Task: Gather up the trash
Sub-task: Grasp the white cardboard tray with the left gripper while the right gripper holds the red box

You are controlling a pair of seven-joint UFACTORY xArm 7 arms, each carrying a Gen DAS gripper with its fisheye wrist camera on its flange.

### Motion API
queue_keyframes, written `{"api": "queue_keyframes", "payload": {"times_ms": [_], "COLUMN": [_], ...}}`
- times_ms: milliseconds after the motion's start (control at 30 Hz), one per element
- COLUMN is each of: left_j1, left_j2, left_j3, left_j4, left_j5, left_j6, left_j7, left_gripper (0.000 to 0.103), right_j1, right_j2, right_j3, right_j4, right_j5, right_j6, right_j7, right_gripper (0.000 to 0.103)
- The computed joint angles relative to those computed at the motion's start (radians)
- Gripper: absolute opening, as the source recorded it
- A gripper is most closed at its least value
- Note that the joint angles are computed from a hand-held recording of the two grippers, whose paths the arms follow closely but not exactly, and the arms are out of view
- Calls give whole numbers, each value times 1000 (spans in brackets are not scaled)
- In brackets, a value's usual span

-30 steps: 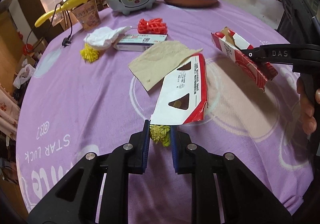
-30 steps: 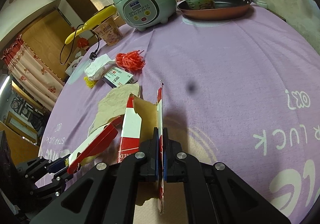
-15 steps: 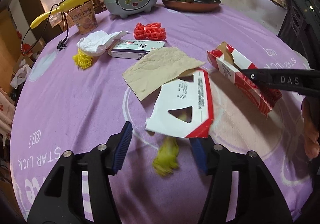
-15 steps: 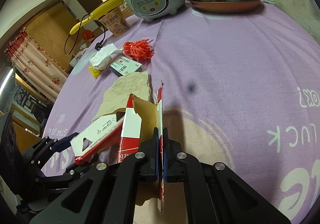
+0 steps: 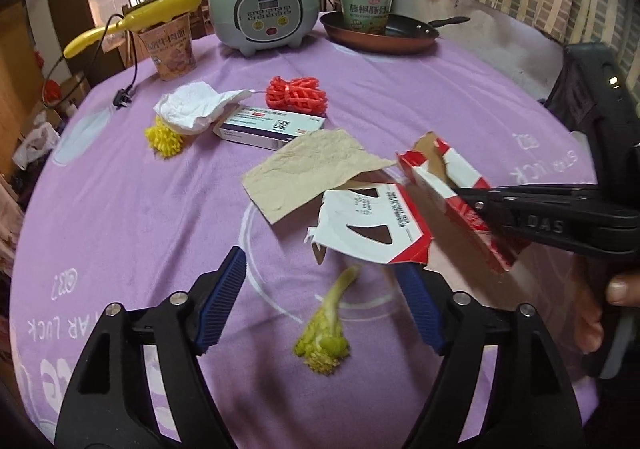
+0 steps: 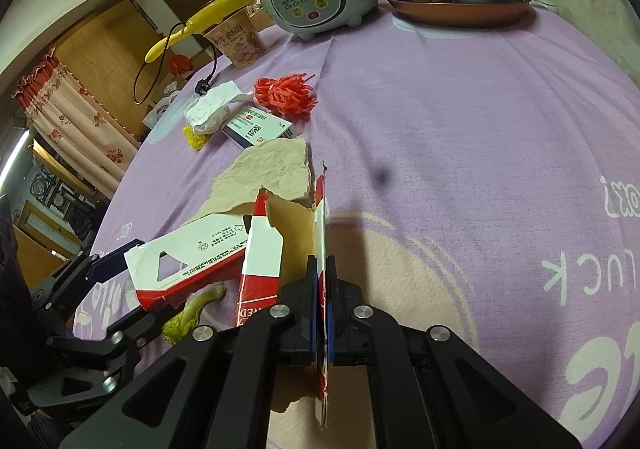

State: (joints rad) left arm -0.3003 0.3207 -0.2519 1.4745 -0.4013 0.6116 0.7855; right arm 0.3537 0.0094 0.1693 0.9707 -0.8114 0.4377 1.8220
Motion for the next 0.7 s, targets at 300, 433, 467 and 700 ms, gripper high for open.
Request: {"api": "queue_keyframes", "payload": {"times_ms": [300, 433, 467, 700], "left_j1": [24, 53, 52, 3], "left_j2": [66, 117, 117, 163], "left_j3": [11, 1, 3, 34], "left_j4": [144, 247, 251, 320], "left_j5": [-52, -113, -115, -27], "left_j6": [252, 431, 441, 486], "left_j7": [-98, -131, -134, -233], "left_gripper": [81, 81, 81, 81], "right_j1": [4, 4, 4, 9], "right_j2": [7, 6, 7, 0], "right_j3": [-2, -3, -3, -1], "right_j4": [7, 4, 5, 9], "right_j5": [0, 4, 5, -5], "right_j6": [3, 4, 4, 29], "right_j7": [-5, -5, -8, -2], "right_gripper": [5, 5, 5, 5]}}
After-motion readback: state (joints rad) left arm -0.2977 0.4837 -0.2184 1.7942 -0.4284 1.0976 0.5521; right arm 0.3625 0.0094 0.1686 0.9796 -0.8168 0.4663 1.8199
